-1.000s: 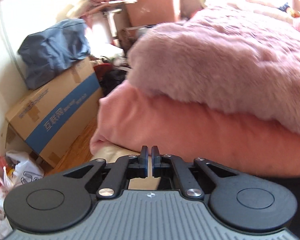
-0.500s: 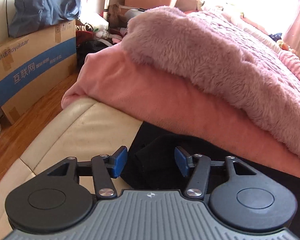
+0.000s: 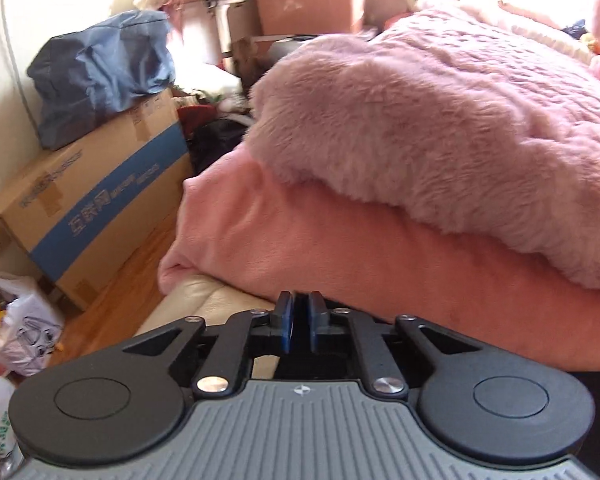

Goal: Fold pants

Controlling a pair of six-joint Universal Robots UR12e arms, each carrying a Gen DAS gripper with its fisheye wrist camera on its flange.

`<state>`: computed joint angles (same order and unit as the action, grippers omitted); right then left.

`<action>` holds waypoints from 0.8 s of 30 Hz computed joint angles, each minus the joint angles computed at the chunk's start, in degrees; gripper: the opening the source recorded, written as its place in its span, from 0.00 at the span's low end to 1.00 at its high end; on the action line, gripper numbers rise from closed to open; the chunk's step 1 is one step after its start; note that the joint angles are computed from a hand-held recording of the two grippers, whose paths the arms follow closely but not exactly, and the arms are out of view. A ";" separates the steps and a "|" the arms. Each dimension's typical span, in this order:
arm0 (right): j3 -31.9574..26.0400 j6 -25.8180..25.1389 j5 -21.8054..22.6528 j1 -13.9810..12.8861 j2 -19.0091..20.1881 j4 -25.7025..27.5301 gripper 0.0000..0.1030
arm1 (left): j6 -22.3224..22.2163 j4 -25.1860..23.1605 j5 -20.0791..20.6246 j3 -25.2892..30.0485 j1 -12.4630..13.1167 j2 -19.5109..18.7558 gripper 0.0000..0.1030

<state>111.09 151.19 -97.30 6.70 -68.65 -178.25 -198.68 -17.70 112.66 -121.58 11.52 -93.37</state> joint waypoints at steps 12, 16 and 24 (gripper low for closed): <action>1.34 2.11 1.45 -0.87 -0.85 -3.65 0.16 | -28.47 5.00 -16.71 -12.82 6.52 9.87 0.32; 2.53 5.94 1.70 -2.46 -1.99 -6.47 0.16 | -34.14 10.98 -16.66 -15.52 5.90 9.75 0.32; -0.94 14.96 3.94 -8.35 -1.77 -2.60 0.26 | -36.05 11.91 -13.70 -15.55 4.37 9.15 0.26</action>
<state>110.15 166.16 -93.37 -1.64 -70.41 -180.85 -234.74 -5.78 98.97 -137.14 15.89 -84.22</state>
